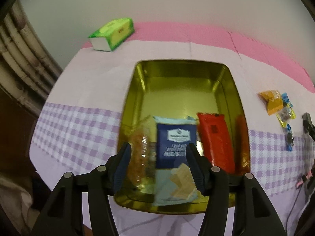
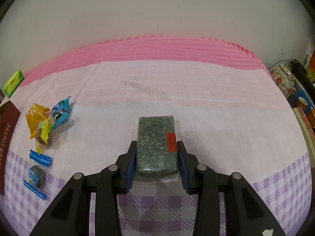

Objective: Organize snacks
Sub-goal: 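Open the left tool to release the cracker bag in the tin, then carry the green square packet into the tin and open the right tool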

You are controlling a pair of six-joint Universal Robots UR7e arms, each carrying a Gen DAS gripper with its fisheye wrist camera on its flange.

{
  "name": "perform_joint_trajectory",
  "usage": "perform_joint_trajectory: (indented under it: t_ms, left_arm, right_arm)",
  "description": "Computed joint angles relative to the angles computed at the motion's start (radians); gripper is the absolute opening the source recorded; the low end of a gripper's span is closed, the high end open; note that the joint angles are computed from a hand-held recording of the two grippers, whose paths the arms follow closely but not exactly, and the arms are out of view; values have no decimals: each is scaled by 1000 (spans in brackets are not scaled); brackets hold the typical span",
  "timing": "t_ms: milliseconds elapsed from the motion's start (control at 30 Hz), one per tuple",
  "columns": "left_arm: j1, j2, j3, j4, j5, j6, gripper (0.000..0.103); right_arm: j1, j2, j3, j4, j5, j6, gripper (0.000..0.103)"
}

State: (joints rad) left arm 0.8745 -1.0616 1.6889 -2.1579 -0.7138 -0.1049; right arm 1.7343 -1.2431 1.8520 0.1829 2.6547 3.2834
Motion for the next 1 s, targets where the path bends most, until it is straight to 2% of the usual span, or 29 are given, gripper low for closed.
perform_joint_trajectory:
  t_ms: [167, 500, 567, 667, 867, 1000]
  left_arm:
    - [2, -15, 28, -101, 44, 49, 61]
    - [19, -30, 56, -211, 62, 106, 63]
    - [24, -31, 55, -217, 62, 110, 63]
    - [28, -34, 57, -229, 63, 113, 64]
    - [35, -40, 53, -219, 43, 112, 67]
    - [34, -42, 61, -245, 49, 129, 67]
  right_arm:
    - [-7, 21, -51, 143, -16, 95, 37]
    - [-16, 79, -139, 374, -41, 281, 40]
    - [-17, 86, -149, 393, -41, 308, 39]
    - [-10, 100, -160, 406, -32, 330, 33]
    - [6, 132, -179, 430, 7, 398, 33]
    - [40, 149, -194, 426, 55, 412, 32]
